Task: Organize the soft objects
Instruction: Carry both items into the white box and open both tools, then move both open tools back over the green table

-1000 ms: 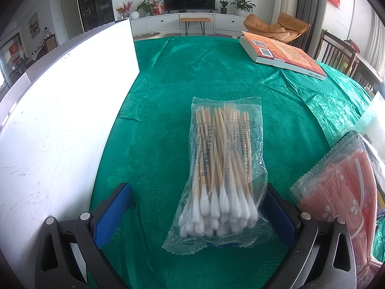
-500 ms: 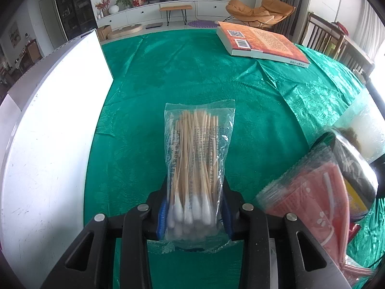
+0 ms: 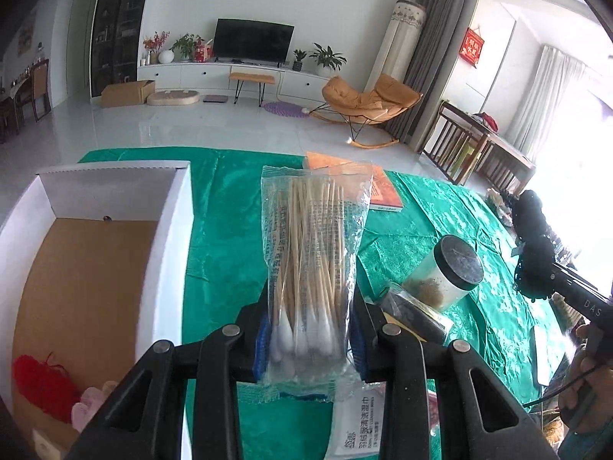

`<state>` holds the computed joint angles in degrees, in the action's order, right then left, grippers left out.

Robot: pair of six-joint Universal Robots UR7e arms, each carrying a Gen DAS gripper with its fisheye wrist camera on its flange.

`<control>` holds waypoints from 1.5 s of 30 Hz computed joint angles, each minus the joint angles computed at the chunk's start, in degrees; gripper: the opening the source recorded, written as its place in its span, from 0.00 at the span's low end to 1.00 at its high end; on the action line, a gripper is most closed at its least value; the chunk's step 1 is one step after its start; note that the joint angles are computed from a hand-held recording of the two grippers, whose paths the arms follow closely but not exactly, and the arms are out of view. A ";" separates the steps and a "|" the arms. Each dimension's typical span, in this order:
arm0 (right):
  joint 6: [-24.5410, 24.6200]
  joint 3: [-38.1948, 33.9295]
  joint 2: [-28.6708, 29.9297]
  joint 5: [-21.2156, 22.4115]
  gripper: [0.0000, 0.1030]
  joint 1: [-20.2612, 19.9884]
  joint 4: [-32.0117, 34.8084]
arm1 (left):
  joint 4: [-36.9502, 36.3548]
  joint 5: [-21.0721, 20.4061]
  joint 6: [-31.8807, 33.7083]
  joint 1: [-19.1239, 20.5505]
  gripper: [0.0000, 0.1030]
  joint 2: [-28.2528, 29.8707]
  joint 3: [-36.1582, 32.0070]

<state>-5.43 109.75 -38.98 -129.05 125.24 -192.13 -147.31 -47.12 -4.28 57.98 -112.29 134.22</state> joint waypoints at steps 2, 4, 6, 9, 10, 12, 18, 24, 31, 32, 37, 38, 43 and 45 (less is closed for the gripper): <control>0.44 -1.94 1.40 2.67 0.37 2.74 2.00 | 6.66 2.84 -1.13 -1.30 0.32 -6.07 -0.34; 1.05 -4.31 2.97 6.16 0.37 5.33 4.57 | 14.49 6.55 -2.95 -2.54 0.32 -12.44 -1.05; 1.87 -7.47 5.07 10.41 0.37 7.82 7.52 | 24.49 11.46 -6.56 -4.27 0.33 -18.86 -2.10; 2.52 -13.35 9.11 17.23 0.37 11.19 12.84 | 39.09 18.70 -12.85 -5.69 0.33 -26.44 -4.20; 2.68 -15.56 10.77 19.40 0.37 12.12 14.68 | 42.19 20.30 -14.11 -5.12 0.33 -28.28 -4.58; 3.18 -19.74 14.11 23.69 0.37 13.39 18.27 | 49.26 23.14 -17.94 -4.22 0.34 -31.53 -5.43; 4.57 -28.79 23.39 32.86 0.69 14.49 25.85 | 41.59 27.90 -14.23 2.88 0.98 -34.54 0.00; 2.94 -20.02 20.54 23.60 0.72 13.98 14.31 | 30.97 22.96 -9.12 0.72 0.98 -34.50 3.94; -2.20 -2.21 15.02 0.24 0.74 10.21 -11.08 | 41.39 15.12 -20.58 -18.39 0.98 -36.61 7.84; -2.72 -0.18 15.03 -3.15 0.74 9.23 -14.30 | 41.22 12.84 -21.08 -19.73 0.99 -35.90 9.10; -1.00 7.01 14.63 -13.03 0.74 1.73 -22.06 | 30.39 1.98 -15.53 -16.72 0.99 -21.53 14.91; -0.04 8.45 13.81 -13.50 0.74 0.25 -22.12 | 27.93 1.81 -14.53 -15.96 0.99 -18.92 16.05; -1.52 12.47 13.46 -15.31 0.74 -4.11 -27.69 | 17.58 1.83 -13.71 -11.53 0.99 -12.58 18.95; -2.04 13.81 13.15 -14.37 0.74 -5.78 -29.47 | 11.76 2.25 -11.91 -8.58 0.99 -10.03 19.31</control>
